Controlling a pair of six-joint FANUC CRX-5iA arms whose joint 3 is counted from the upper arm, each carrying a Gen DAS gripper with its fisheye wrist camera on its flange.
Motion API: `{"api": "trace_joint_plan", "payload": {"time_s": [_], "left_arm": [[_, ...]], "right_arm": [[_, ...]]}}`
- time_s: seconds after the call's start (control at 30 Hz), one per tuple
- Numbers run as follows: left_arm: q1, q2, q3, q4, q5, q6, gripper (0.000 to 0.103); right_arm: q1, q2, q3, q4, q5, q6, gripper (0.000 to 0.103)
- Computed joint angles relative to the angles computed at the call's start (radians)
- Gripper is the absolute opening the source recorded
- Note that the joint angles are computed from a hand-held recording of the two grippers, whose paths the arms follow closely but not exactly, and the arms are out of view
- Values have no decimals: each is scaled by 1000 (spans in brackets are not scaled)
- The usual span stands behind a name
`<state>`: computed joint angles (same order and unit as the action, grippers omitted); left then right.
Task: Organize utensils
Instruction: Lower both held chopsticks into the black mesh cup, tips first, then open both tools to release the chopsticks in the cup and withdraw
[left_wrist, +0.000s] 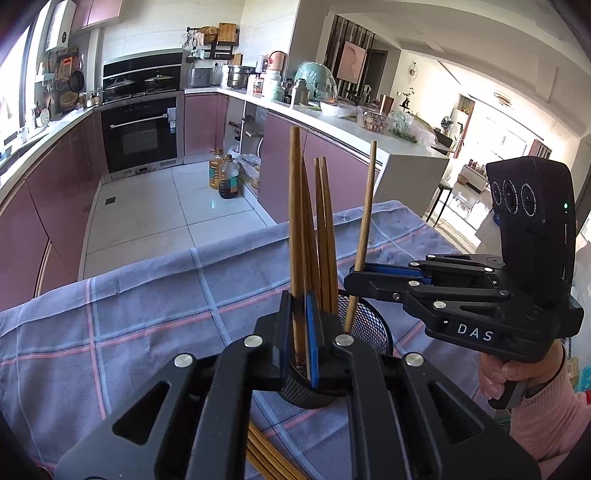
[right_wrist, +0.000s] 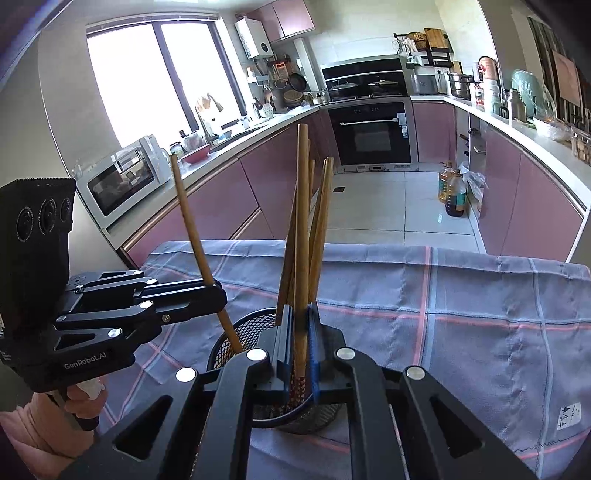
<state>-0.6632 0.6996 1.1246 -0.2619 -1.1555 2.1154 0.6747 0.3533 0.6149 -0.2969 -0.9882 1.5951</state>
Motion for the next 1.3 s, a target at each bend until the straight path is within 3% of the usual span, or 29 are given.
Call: {"api": "trace_joint_plan", "payload": {"time_s": [0.23,0.47,0.57,0.67,0.83,1.07,1.3], "left_arm": [[-8,-20,-37,-26,19,35,8],[-46,-136,-185,-144,80,149,16],[-82,-189,-247,-246,82,213,22],[-110,-240,-310,-315,85,269,30],[-154,-306,-399,-408,60,358,43],[-179,-337,-499,-421,-7,447,61],[-165,-313,-544,-353,-44,481,63]], "right_arm": [[0,-3,-7,11,20,-25,15],[1,-26,-37,10,53,-18,18],[4,-69,-83,-15,86,25,20],[10,-125,-138,-60,109,98,29],[27,-193,-208,-128,97,203,35],[76,-193,-273,-115,52,168,38],[144,-149,-311,-12,22,73,38]]}}
